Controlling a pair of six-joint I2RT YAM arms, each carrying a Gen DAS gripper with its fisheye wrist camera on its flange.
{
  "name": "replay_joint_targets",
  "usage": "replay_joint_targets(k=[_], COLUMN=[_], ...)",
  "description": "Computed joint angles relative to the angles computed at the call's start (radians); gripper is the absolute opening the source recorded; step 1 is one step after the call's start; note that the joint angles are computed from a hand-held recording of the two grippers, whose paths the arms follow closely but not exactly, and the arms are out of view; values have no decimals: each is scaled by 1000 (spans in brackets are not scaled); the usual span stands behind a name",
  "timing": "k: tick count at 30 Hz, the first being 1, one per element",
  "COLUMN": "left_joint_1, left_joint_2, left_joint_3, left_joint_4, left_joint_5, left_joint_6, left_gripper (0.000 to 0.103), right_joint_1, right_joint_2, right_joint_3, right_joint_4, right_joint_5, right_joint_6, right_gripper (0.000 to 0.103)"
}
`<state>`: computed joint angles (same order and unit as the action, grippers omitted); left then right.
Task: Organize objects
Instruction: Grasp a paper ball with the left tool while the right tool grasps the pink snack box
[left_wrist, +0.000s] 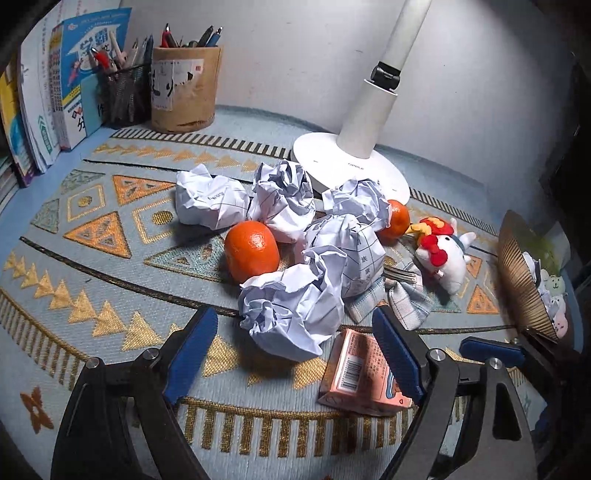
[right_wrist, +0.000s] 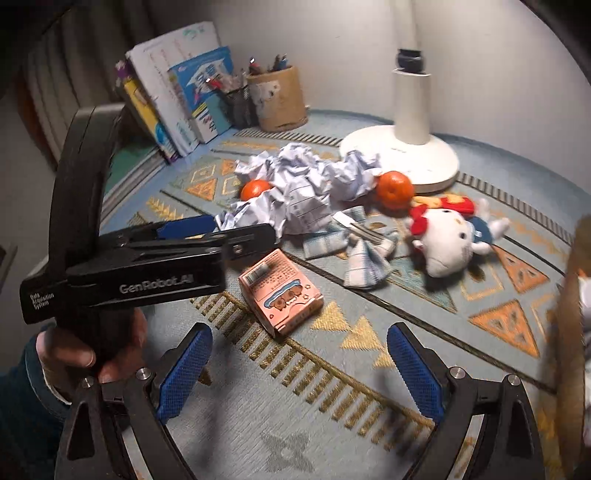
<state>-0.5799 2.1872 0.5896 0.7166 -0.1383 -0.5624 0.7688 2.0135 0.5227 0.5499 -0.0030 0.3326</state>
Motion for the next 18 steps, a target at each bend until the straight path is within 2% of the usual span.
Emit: replay_joint_targets(k=[2, 3, 4, 6, 9, 11, 12, 13, 16, 18], left_joint_1=[5, 9, 21, 40, 60, 57, 54, 47, 14, 2], left_joint_2=[20, 23, 24, 10, -27, -51, -57, -62, -80, -102], left_joint_3=[-2, 3, 4, -22, -78, -133, -163, -191, -279, -332], left_joint_4=[42, 35, 33, 68, 105, 139, 161, 180, 244, 289], left_joint_5=[-4, 0, 28, 58, 86, 97, 110, 118, 87, 106], left_joint_6=[13, 28, 49, 74, 120, 146, 152, 156, 189, 220], left_gripper=[74, 56, 51, 48, 47, 47, 47, 47, 47, 47], right_joint_1=[-2, 0, 2, 16, 48, 77, 82, 93, 154, 213], right_joint_2=[64, 89, 110, 145, 195, 196, 189, 184, 159, 120], right_joint_3=[47, 70, 95, 141, 226, 235, 225, 217, 159, 87], right_joint_4=[23, 24, 17, 1, -71, -74, -62, -56, -26, -11], right_joint_5=[19, 32, 41, 69, 148, 177, 156, 155, 203, 269], right_joint_6=[-39, -61, -82, -116, -103, -107, -104, -96, -18, 78], right_gripper=[95, 95, 95, 95, 94, 72, 53, 42, 40, 40])
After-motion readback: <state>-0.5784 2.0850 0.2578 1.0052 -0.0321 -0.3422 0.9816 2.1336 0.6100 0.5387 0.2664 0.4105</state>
